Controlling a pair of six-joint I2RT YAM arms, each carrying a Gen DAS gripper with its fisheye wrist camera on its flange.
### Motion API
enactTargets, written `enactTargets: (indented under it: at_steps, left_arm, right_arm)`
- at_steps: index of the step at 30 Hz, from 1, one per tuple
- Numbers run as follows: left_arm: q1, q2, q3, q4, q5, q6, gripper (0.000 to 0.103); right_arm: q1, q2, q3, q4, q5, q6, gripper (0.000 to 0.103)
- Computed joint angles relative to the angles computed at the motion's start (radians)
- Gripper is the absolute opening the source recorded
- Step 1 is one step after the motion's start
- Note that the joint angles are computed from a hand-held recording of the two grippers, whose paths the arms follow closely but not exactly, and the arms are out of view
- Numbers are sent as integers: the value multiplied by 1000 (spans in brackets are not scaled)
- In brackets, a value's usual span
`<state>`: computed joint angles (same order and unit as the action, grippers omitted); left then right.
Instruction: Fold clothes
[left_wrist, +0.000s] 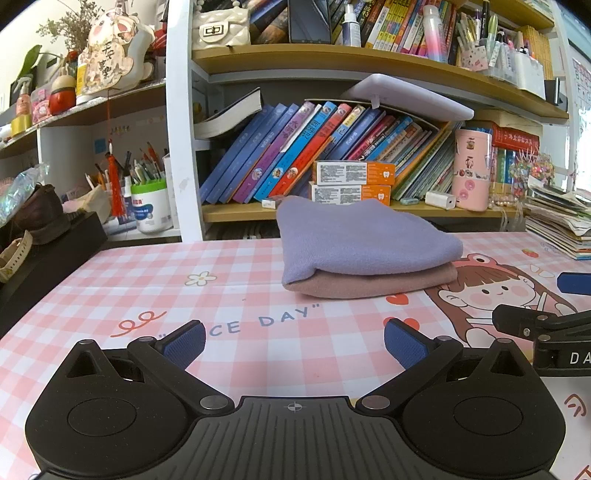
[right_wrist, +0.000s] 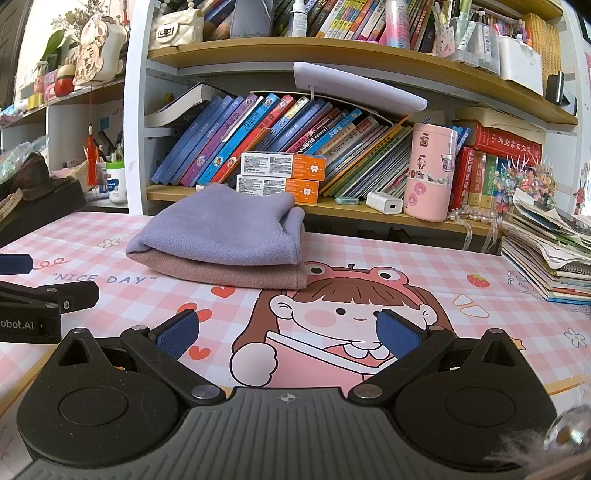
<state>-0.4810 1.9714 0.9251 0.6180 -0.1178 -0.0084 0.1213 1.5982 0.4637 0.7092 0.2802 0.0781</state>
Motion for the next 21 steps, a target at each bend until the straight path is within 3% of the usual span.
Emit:
enactTargets:
  at_steps: [21]
  left_arm:
    - [2, 0, -5, 12, 8, 5, 103]
  right_arm:
    - [3, 2, 3, -4, 4, -4, 103]
